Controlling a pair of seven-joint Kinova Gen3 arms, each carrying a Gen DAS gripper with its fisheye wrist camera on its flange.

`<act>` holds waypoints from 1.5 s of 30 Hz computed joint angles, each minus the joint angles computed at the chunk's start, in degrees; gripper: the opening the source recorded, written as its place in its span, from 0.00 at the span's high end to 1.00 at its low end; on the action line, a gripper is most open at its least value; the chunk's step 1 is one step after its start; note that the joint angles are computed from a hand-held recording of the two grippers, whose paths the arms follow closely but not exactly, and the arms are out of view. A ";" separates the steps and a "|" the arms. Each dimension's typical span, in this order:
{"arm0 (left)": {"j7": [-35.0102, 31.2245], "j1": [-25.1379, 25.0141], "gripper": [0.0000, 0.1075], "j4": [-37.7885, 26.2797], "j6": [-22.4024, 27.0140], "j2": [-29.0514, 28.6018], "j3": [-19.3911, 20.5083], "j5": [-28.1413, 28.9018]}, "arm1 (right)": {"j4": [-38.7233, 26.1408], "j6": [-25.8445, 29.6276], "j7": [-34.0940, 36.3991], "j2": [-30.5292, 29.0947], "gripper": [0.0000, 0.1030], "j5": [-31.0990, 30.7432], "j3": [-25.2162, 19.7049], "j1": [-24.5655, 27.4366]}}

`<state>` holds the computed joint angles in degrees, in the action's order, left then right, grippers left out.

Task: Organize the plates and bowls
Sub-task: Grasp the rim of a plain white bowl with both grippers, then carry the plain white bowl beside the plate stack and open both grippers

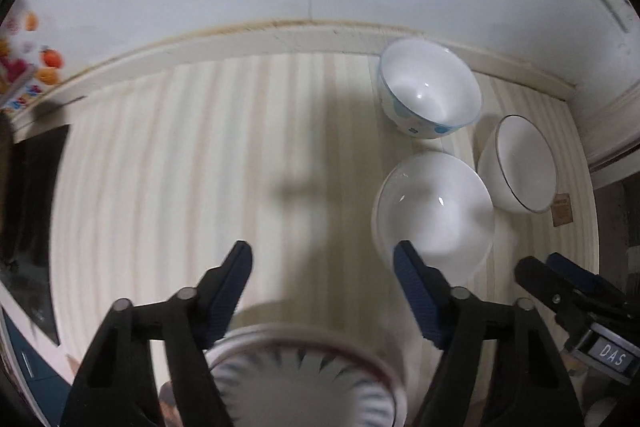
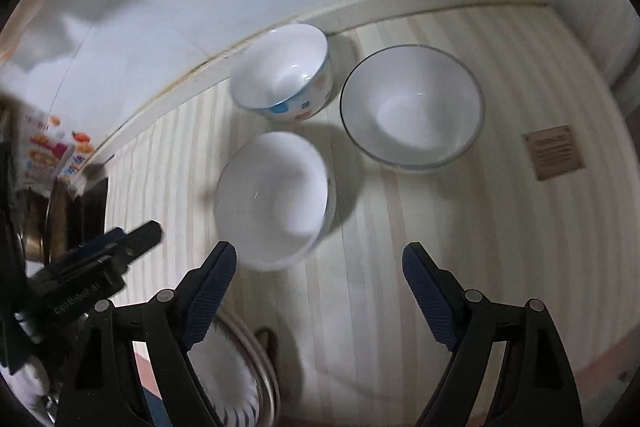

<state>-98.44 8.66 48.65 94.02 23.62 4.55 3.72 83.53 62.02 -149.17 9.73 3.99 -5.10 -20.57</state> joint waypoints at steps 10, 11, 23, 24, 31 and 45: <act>2.83 2.12 0.80 -9.03 8.07 11.32 1.03 2.84 | -1.01 -4.21 12.99 8.67 0.78 -10.98 0.63 6.97; 2.48 2.35 0.82 -8.38 7.62 11.25 1.13 2.92 | -1.23 -4.14 13.62 9.31 0.81 -11.62 0.67 7.22; 1.24 3.63 0.86 -2.72 3.84 6.55 1.15 2.21 | -0.73 -4.99 12.61 8.65 0.86 -9.92 1.52 5.13; 0.99 3.68 0.86 -2.87 3.68 6.26 1.25 2.21 | -0.82 -4.88 12.17 8.32 0.86 -9.54 1.55 4.76; -0.60 1.48 0.86 -1.13 5.15 1.49 1.88 4.92 | 0.52 -2.72 11.09 3.34 0.86 -8.31 0.92 3.71; -5.77 2.08 0.86 17.49 1.61 -9.91 2.55 5.76 | 15.88 -2.09 1.74 -11.03 0.86 -7.80 -3.02 1.06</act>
<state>-104.21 10.74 66.15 95.63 13.71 7.10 9.47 99.41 59.93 -147.43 -1.30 -3.81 -8.12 -19.51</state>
